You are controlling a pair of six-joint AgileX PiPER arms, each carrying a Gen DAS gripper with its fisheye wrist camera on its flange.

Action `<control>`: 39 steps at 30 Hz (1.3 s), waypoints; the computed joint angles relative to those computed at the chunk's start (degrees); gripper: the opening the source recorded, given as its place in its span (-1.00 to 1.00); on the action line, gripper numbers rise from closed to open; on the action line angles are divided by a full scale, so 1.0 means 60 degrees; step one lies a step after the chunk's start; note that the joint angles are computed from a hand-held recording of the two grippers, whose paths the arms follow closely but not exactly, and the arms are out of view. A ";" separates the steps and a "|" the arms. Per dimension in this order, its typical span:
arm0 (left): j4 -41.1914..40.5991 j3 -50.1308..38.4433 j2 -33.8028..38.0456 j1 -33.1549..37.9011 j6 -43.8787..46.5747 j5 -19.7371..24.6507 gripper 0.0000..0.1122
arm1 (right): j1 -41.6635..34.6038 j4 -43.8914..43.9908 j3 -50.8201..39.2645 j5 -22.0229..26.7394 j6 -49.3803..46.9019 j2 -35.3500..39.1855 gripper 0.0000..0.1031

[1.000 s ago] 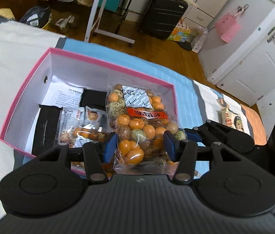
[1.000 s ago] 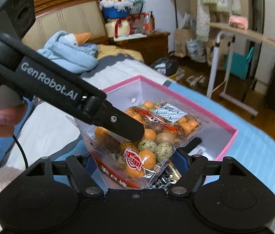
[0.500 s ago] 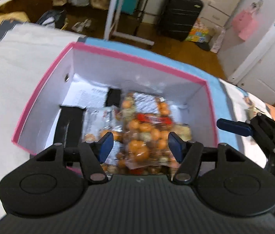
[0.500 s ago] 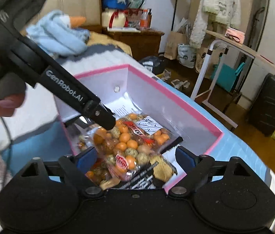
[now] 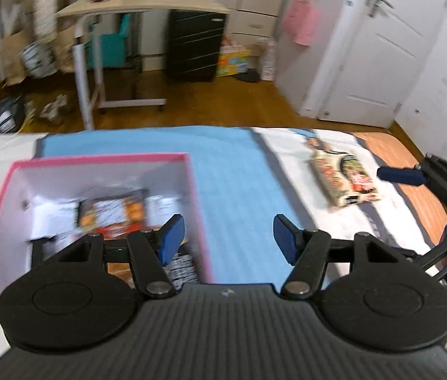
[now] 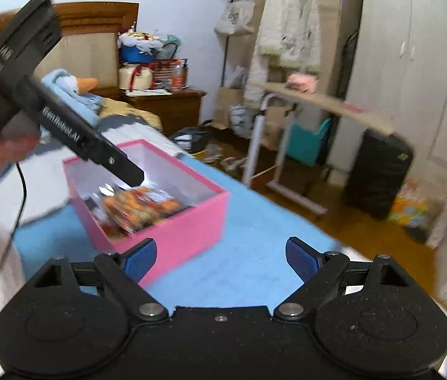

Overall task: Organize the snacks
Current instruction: 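Move both grippers to the instant noodle pack on the bed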

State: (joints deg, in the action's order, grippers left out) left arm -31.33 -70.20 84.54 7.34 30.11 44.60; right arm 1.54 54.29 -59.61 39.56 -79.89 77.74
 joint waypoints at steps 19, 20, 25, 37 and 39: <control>-0.0843 -0.1206 0.3784 -0.3907 -0.1889 -0.3873 0.45 | -0.4500 0.3238 -0.0802 -0.1168 -0.2061 0.3870 0.78; -0.0529 -0.1714 0.4206 -0.3966 -0.2180 -0.3548 0.45 | -0.4660 0.2783 -0.1216 -0.0816 -0.1517 0.4261 0.78; 0.1274 -0.3700 0.5911 -0.4426 -0.4365 -0.3023 0.45 | -0.4873 0.1392 -0.2790 0.0132 0.0583 0.5785 0.78; 0.0403 -0.6616 0.8454 -0.4824 -0.5047 -0.2525 0.33 | -0.4594 -0.0774 -0.7129 0.2492 0.5391 0.9027 0.81; 0.0036 -0.6930 0.8737 -0.4857 -0.4914 -0.2434 0.15 | -0.4391 -0.1500 -0.8539 0.3324 0.6468 0.9611 0.80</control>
